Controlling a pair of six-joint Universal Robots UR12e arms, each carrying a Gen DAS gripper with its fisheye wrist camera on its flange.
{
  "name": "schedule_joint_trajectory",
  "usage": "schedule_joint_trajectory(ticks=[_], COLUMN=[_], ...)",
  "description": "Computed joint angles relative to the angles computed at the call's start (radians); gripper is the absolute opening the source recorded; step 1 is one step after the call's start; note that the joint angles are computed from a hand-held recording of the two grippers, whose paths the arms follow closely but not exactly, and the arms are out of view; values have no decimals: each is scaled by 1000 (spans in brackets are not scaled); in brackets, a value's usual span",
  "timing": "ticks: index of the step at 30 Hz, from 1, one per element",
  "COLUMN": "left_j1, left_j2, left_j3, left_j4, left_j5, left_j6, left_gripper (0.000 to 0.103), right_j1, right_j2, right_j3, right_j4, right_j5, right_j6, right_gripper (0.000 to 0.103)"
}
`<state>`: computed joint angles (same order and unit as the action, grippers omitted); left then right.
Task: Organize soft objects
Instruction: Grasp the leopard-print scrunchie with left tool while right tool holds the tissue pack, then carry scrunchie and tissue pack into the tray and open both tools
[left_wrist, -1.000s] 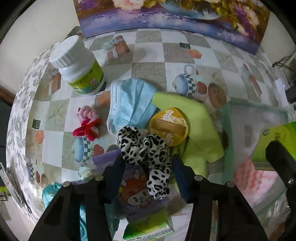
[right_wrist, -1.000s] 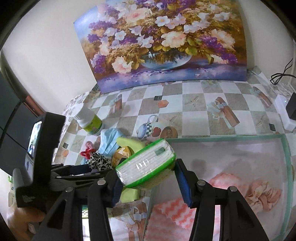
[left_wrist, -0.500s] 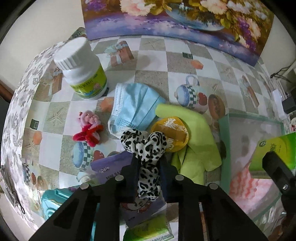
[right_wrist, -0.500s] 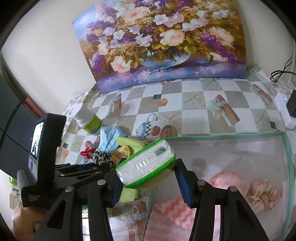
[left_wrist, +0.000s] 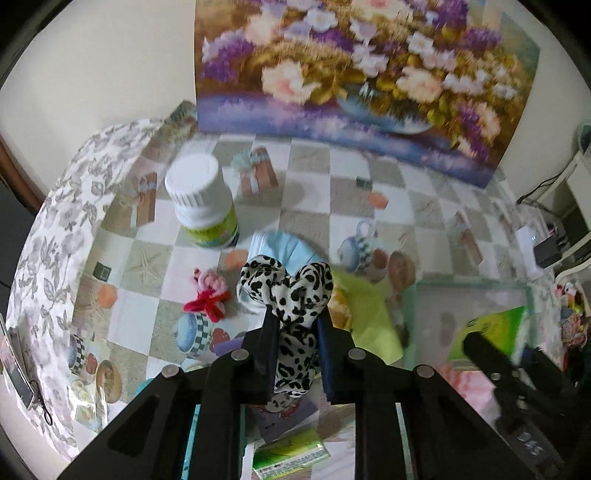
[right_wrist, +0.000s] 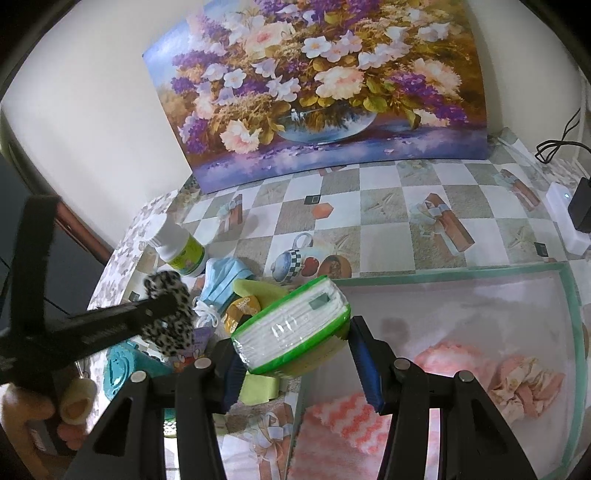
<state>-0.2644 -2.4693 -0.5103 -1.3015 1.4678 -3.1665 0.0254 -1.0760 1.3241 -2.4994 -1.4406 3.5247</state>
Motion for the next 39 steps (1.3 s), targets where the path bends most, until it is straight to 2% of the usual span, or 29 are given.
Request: schedule_joint_trajectory(ticks=[6, 16, 25, 33, 36, 39], left_j1=[-2, -22, -63, -101, -106, -107], left_j2=[21, 19, 8, -4, -13, -11], left_j3=[-30, -29, -27, -30, -16, -21], left_j4=[70, 94, 74, 42, 11, 16], left_j5=[-44, -112, -140, -129, -119, -112], left_j6=[-11, 23, 114, 198, 206, 203], left_gripper=[20, 20, 20, 21, 31, 48], right_j1=[-11, -46, -84, -106, -103, -94], right_j2=[-14, -63, -115, -134, -130, -122], right_j3=[20, 85, 170, 210, 203, 188], right_j4=[-7, -7, 10, 26, 42, 58], right_j5=[-38, -176, -289, -314, -316, -329], right_j6=[28, 125, 241, 313, 301, 272], right_gripper=[55, 55, 55, 55, 55, 55])
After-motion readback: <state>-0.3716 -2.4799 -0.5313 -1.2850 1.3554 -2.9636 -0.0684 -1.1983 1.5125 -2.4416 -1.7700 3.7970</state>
